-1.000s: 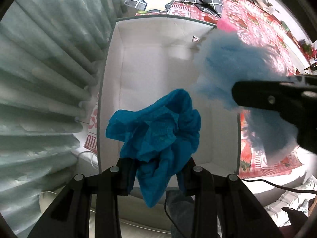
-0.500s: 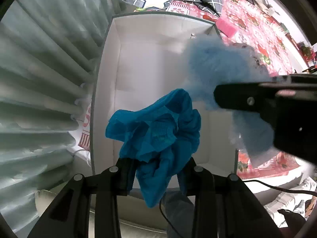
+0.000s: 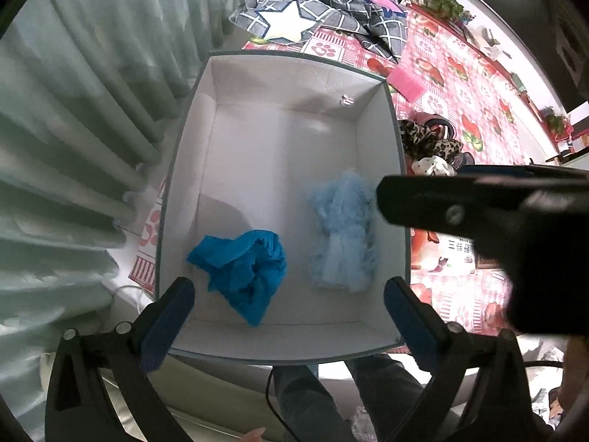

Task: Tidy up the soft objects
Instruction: 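Move both grippers back to the pile toward the pink foam tube and blue cloth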

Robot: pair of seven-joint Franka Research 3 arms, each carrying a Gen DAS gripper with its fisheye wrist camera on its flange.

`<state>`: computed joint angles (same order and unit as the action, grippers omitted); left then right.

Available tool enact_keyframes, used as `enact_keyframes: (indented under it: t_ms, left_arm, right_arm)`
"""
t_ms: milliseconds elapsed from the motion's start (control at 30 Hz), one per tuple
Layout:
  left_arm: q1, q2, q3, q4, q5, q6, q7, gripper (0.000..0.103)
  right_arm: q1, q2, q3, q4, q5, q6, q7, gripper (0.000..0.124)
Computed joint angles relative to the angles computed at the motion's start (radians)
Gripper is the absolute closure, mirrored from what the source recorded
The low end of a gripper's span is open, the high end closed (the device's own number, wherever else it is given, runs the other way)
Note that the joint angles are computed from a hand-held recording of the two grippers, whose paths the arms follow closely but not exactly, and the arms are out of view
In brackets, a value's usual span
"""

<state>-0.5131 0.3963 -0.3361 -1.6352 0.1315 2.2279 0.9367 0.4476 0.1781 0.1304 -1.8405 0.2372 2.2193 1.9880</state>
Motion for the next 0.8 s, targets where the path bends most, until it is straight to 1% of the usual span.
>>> enact_keyframes:
  t_ms: [233,433,533,633,800]
  left_arm:
    - [-0.019,0.016,0.002,0.054,0.022,-0.020,0.002,0.000]
    - [-0.038,0.054,-0.002,0.147,0.030,-0.052,0.036,0.000]
    - [-0.057,0.103,-0.002,0.240,0.033,-0.094,0.065,0.000]
    - [-0.085,0.164,0.001,0.352,0.034,-0.143,0.093,0.000]
    - [-0.137,0.271,0.024,0.545,0.038,-0.211,0.113,0.000]
  right_arm:
    - [-0.021,-0.057,-0.011,-0.040,0.011,0.024,0.021,0.036]
    - [-0.050,-0.155,-0.019,-0.124,0.034,0.061,0.036,0.036]
    - [-0.076,-0.243,-0.029,-0.200,0.069,0.093,0.037,0.036]
    - [-0.105,-0.314,-0.037,-0.260,0.073,0.109,0.058,0.036]
    - [-0.175,-0.463,-0.064,-0.394,0.099,0.107,0.112,0.036]
